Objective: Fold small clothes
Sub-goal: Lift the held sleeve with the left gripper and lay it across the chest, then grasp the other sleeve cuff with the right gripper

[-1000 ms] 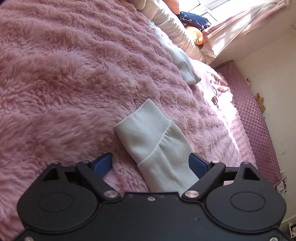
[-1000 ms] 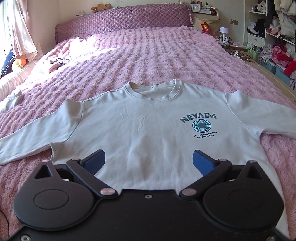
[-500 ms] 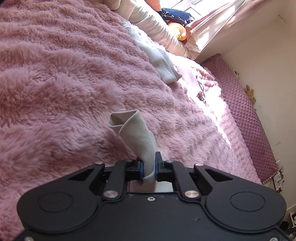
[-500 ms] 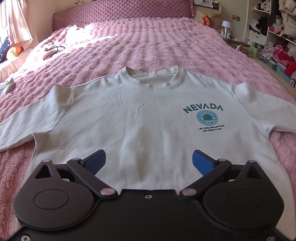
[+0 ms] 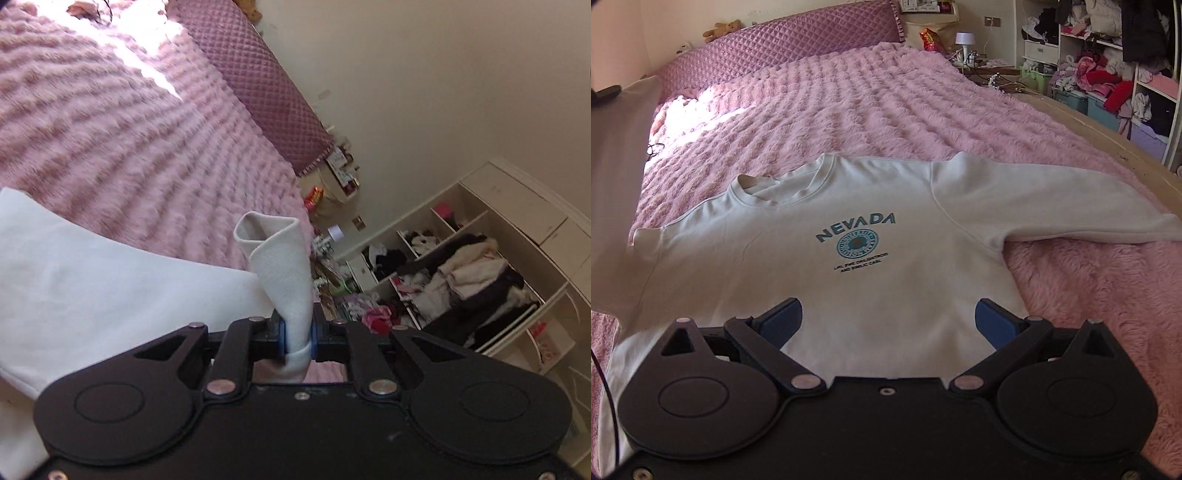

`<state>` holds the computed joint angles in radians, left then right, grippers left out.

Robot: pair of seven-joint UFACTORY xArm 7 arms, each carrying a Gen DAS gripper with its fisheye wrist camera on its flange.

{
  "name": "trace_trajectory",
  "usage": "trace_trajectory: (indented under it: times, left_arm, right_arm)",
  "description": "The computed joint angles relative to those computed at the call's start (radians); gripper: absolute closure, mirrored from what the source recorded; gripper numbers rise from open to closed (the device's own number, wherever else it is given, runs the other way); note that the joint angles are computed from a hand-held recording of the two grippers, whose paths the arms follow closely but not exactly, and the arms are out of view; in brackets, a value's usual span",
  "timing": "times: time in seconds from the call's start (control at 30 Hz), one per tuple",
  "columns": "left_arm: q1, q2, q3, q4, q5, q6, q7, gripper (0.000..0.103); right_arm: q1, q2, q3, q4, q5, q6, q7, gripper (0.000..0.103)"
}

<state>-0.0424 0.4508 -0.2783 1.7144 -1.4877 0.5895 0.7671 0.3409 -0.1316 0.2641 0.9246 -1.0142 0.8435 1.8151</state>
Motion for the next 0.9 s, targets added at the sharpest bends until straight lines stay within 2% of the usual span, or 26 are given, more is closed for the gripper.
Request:
trace_trajectory:
  times: [0.03, 0.07, 0.1, 0.13, 0.17, 0.23, 0.27, 0.3, 0.37, 0.4, 0.43, 0.5, 0.57, 0.63, 0.67, 0.7, 0.77, 0.8, 0.83, 0.9]
  left_arm:
    - [-0.035, 0.023, -0.003, 0.01, 0.051, 0.002, -0.02, 0.067]
    - [-0.083, 0.042, 0.025, 0.016, 0.119, 0.027, -0.079, 0.046]
    - [-0.09, 0.043, 0.017, -0.003, 0.144, 0.039, -0.097, 0.047]
    - [-0.054, 0.04, -0.026, -0.029, 0.138, 0.045, -0.073, 0.047]
    - [-0.034, 0.021, -0.039, -0.073, 0.096, 0.037, -0.01, 0.046]
    - [-0.034, -0.022, -0.01, -0.144, 0.089, -0.038, 0.027, 0.042]
    - [-0.031, -0.038, 0.009, -0.175, 0.092, -0.08, 0.037, 0.036]
    - [-0.024, -0.045, 0.022, -0.196, 0.088, -0.106, 0.047, 0.035]
    - [-0.014, -0.045, 0.075, -0.233, 0.174, -0.159, 0.007, 0.035]
    - [0.002, -0.044, 0.084, -0.251, 0.202, -0.167, 0.007, 0.035]
    - [0.021, -0.034, 0.077, -0.256, 0.227, -0.176, 0.004, 0.035]
    - [0.032, 0.0, 0.104, -0.249, 0.305, -0.171, -0.077, 0.035]
    - [0.061, 0.039, 0.094, -0.226, 0.325, -0.157, -0.124, 0.035]
    - [0.07, 0.07, 0.085, -0.214, 0.357, -0.173, -0.162, 0.035]
    - [0.072, 0.078, 0.078, -0.215, 0.37, -0.185, -0.182, 0.035]
    - [0.084, 0.084, 0.063, -0.215, 0.372, -0.186, -0.183, 0.035]
    - [0.091, 0.107, 0.047, -0.193, 0.403, -0.198, -0.21, 0.034]
    - [0.1, 0.106, 0.031, -0.194, 0.408, -0.206, -0.206, 0.032]
    - [0.11, 0.112, 0.019, -0.191, 0.413, -0.21, -0.204, 0.032]
    - [0.12, 0.14, 0.005, -0.164, 0.445, -0.213, -0.208, 0.032]
  right_arm:
    - [-0.003, -0.021, -0.007, -0.022, 0.009, -0.004, 0.002, 0.001]
    - [-0.01, -0.041, -0.011, -0.045, 0.014, -0.011, 0.007, 0.001]
    - [-0.021, -0.063, -0.017, -0.071, 0.015, -0.031, 0.015, 0.001]
    - [-0.034, -0.08, -0.021, -0.092, 0.011, -0.059, 0.023, 0.001]
    - [-0.054, -0.103, -0.029, -0.124, -0.012, -0.115, 0.052, 0.001]
    - [-0.112, -0.119, -0.047, -0.17, -0.085, -0.263, 0.136, 0.001]
    - [-0.148, -0.106, -0.055, -0.177, -0.143, -0.349, 0.196, 0.001]
    - [-0.18, -0.079, -0.057, -0.169, -0.194, -0.4, 0.256, 0.003]
    - [-0.218, -0.006, -0.061, -0.127, -0.294, -0.432, 0.365, 0.009]
    - [-0.219, 0.033, -0.07, -0.102, -0.313, -0.427, 0.405, 0.015]
    - [-0.218, 0.069, -0.087, -0.078, -0.334, -0.443, 0.443, 0.017]
    - [-0.209, 0.134, -0.124, -0.04, -0.345, -0.487, 0.509, 0.028]
    - [-0.191, 0.203, -0.155, 0.009, -0.347, -0.493, 0.569, 0.03]
    - [-0.155, 0.228, -0.172, 0.036, -0.386, -0.435, 0.633, 0.032]
    - [-0.142, 0.235, -0.181, 0.049, -0.42, -0.416, 0.659, 0.047]
    - [-0.115, 0.241, -0.205, 0.063, -0.412, -0.403, 0.643, 0.075]
    - [-0.145, 0.219, -0.175, 0.06, -0.353, -0.378, 0.583, 0.096]
    - [-0.127, 0.179, -0.203, 0.031, -0.384, -0.391, 0.616, 0.097]
    - [-0.129, 0.144, -0.203, 0.005, -0.432, -0.387, 0.663, 0.098]
    - [-0.13, 0.09, -0.18, -0.044, -0.407, -0.311, 0.638, 0.099]
